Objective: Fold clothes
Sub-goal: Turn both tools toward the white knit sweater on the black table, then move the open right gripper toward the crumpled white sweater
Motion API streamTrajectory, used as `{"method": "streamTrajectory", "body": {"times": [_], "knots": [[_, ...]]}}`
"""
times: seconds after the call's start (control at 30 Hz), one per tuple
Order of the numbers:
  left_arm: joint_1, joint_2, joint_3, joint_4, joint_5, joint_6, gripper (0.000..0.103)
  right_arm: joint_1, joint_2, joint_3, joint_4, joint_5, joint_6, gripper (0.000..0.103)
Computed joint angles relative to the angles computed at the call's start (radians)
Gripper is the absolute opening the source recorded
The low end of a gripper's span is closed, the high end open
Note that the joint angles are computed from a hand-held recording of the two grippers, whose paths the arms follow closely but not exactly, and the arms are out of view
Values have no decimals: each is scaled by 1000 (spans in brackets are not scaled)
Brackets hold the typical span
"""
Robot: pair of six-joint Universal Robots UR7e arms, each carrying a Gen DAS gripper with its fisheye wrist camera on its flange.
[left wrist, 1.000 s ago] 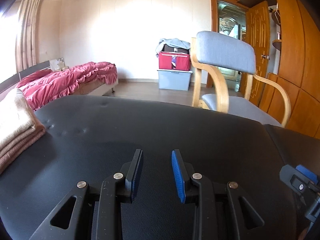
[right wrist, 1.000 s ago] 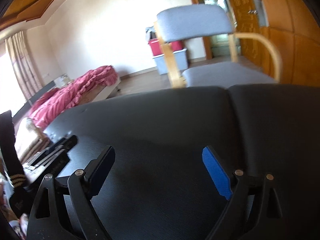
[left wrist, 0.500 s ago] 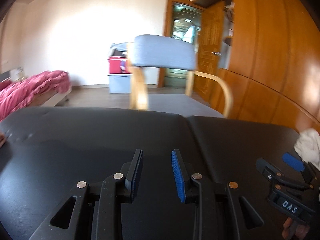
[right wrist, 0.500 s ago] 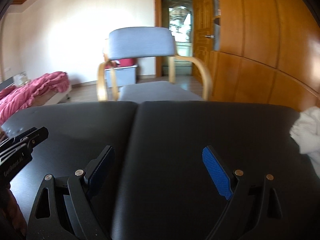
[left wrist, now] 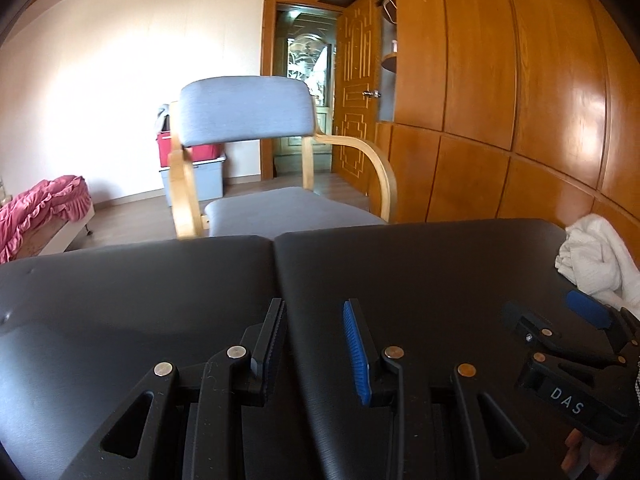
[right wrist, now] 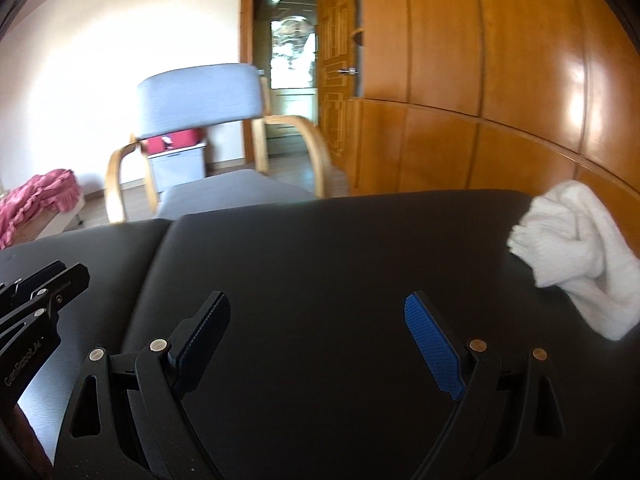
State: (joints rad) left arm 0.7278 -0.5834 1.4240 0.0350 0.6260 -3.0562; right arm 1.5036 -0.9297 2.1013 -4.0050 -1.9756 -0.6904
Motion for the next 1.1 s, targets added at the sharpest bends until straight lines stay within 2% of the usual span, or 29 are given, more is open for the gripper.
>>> {"method": "streamTrajectory", "body": {"times": [0.17, 0.37, 0.6, 0.8, 1.1], "knots": [[5, 43, -67, 34, 35, -18, 29, -25, -32, -23, 93, -2, 76, 91], [16, 110, -169, 86, 66, -18, 29, -27, -15, -55, 14, -59, 5, 91], [22, 148, -224, 105, 101, -8, 29, -47, -16, -61, 11, -68, 48, 91], [17, 150, -209, 78, 115, 35, 29, -52, 7, -55, -97, -58, 32, 91], [24, 132, -189, 82, 143, 15, 29, -56, 14, -64, -109, -66, 22, 91]]}}
